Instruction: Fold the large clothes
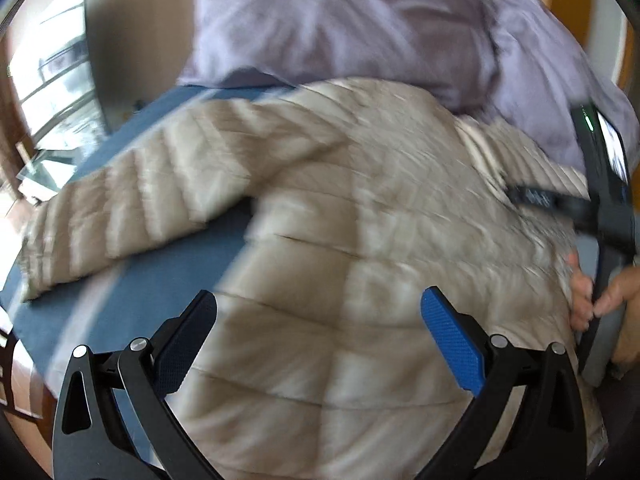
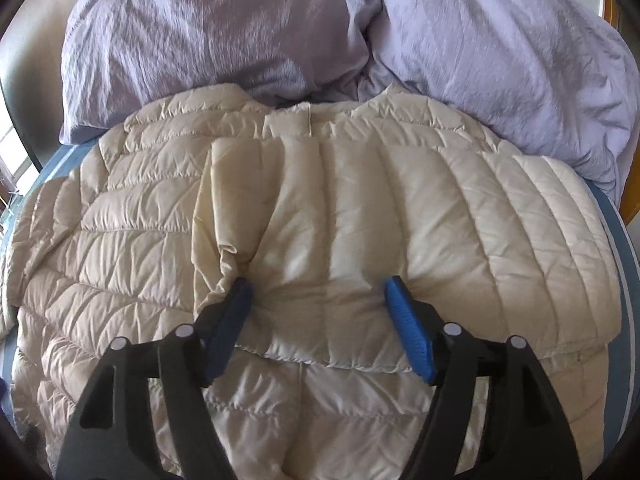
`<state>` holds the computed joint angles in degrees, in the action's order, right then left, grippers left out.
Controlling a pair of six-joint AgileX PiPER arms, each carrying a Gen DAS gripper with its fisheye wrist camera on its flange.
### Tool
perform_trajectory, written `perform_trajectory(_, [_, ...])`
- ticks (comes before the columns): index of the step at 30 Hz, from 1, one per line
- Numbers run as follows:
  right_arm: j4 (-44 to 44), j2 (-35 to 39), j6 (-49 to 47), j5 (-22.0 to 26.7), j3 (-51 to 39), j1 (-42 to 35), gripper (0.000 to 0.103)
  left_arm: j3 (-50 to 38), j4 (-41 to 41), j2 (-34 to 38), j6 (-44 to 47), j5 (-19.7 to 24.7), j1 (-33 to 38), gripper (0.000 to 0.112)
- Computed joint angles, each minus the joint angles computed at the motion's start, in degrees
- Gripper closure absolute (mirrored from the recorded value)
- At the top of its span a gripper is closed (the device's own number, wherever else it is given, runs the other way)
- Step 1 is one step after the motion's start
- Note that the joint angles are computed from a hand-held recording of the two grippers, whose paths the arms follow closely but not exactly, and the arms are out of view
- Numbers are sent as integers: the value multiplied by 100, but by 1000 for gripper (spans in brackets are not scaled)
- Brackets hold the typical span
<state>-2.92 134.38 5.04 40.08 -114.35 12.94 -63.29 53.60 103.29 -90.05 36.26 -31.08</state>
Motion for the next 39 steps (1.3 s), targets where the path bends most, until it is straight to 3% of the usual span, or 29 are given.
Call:
perform_trajectory(3, [-277,125,164,52,-78,65,25,360,122,-288,-166,13,360,11])
perform_trajectory(6, [-414,70,276,-242,167,81,21,681,-19,-541,-76,-148,862,11])
perform_trajectory(10, [-146,69,99,-293,191,5,20,969,-120,-747,185,-479,1626,11])
perform_trajectory(16, [-84,82,73,-263,151,-3,20,960,-266,-799,761,-134,2375,11])
perform_trajectory(22, [-29,89,42,-262,140,-16,20,1233,-372,-1026,839,-364,3187,11])
perform_trajectory(24, [-21,95,42,-260,132,-17,20,1315,-745,-1077,1146,-579,3507,11])
perform_trajectory(29, [27,101,35,-265,124,-19,20,1495,-1718,-1139,2016,-1223,4153,21])
perform_trajectory(35, [26,108,54,-259,111,-12,20,1465,-1545,-1125,1907,-1146,4103,32])
perform_trajectory(39, [23,107,54,-260,113,-13,20,1386,-1515,-1077,1892,-1056,4049,50])
